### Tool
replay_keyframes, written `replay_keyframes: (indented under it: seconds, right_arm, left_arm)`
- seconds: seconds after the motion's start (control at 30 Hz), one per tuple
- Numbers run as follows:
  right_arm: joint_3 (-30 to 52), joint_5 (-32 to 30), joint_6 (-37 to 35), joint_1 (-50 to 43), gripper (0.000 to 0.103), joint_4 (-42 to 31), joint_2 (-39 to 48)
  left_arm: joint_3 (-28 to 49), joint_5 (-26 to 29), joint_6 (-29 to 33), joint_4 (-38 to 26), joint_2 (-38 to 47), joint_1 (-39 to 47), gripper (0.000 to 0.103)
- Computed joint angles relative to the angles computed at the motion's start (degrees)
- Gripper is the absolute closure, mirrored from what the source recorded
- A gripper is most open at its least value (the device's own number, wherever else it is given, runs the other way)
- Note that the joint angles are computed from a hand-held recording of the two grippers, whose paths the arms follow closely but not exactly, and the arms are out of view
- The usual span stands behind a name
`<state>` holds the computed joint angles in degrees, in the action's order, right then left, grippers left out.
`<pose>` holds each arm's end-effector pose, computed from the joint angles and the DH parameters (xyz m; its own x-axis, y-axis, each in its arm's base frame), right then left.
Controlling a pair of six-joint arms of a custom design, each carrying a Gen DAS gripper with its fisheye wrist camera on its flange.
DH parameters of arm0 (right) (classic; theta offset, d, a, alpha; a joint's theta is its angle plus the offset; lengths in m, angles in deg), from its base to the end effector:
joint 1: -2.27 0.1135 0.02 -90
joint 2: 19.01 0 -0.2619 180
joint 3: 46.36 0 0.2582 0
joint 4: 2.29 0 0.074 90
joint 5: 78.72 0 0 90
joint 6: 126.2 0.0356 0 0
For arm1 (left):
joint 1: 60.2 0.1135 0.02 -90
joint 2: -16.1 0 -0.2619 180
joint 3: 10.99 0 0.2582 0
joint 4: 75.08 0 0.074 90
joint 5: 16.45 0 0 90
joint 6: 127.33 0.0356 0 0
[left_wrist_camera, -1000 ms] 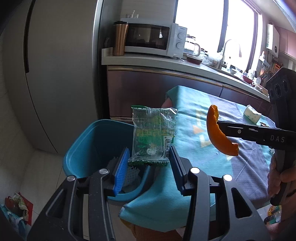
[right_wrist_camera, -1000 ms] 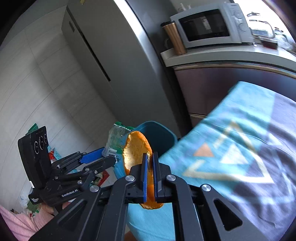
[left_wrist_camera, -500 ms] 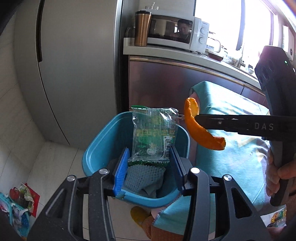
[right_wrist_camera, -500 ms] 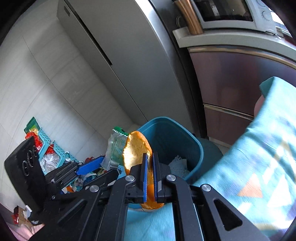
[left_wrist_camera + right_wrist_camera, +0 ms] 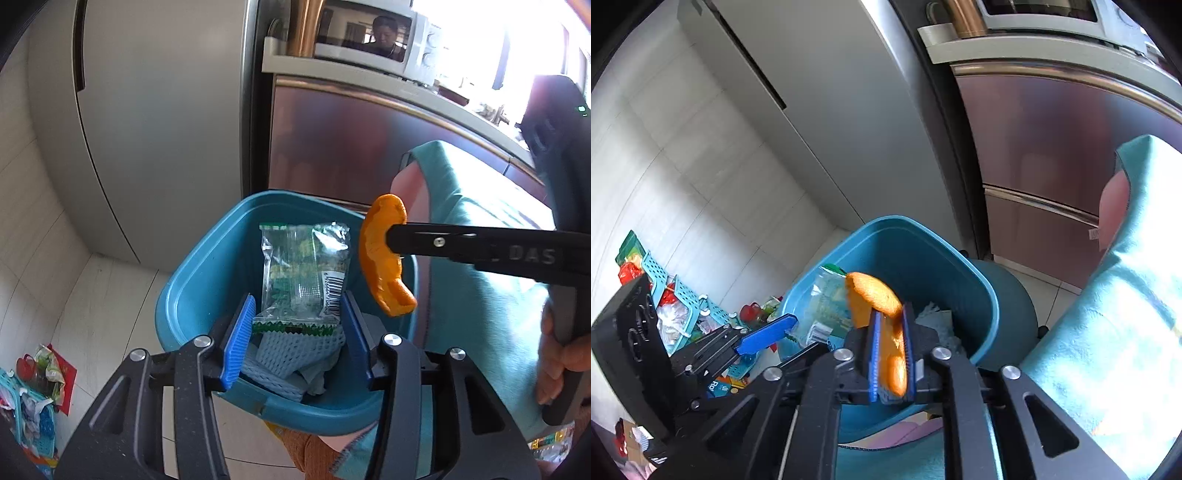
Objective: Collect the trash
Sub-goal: 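Carry the orange peel over the teal bin with the right tool while the left tool carries the clear wrapper, then open both tools over the teal bin, dropping peel and wrapper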
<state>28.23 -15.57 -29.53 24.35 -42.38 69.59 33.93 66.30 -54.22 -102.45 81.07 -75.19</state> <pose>0.2962 0.1375 0.2271 -0.8130 -0.2180 -0.5399 -0.4897 0.7577 0.4315 0.2192 -0.0540 0.1818 -0.7312 -0.1026 -0.6744 -0.0401 0.9934 -0.1077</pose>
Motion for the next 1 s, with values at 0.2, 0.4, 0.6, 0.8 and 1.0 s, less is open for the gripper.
replay_keyframes:
  seconds: [0.2,0.4,0.6,0.8,1.0]
  right_arm:
    - [-1.2,0.1,0.3,-0.4,0.087,0.7,-0.8]
    - [-3.5,-2.6,-0.7,-2.4,0.083,1.0,-3.4]
    - [-8.1,-5.7,-2.8,-5.9,0.079,0.2,-9.9]
    - [-12.1,-8.7,-6.7,-11.9,0.073,-3.6,-20.1]
    - [-14.1,-14.7,-12.8,-23.2,0.068,-11.0,-29.5]
  left_arm:
    - [0.1,-0.2,-0.7,2.1,3.9,-0.5,0.053]
    - [0.2,-1.0,-1.5,2.4,3.4,-1.6,0.051]
    - [-0.7,-3.1,-2.1,0.5,-2.9,-5.0,0.051]
    - [0.1,-6.6,-3.4,-1.9,-8.8,-11.9,0.049]
    - [2.7,-10.2,-5.1,-2.2,-9.0,-21.2,0.048]
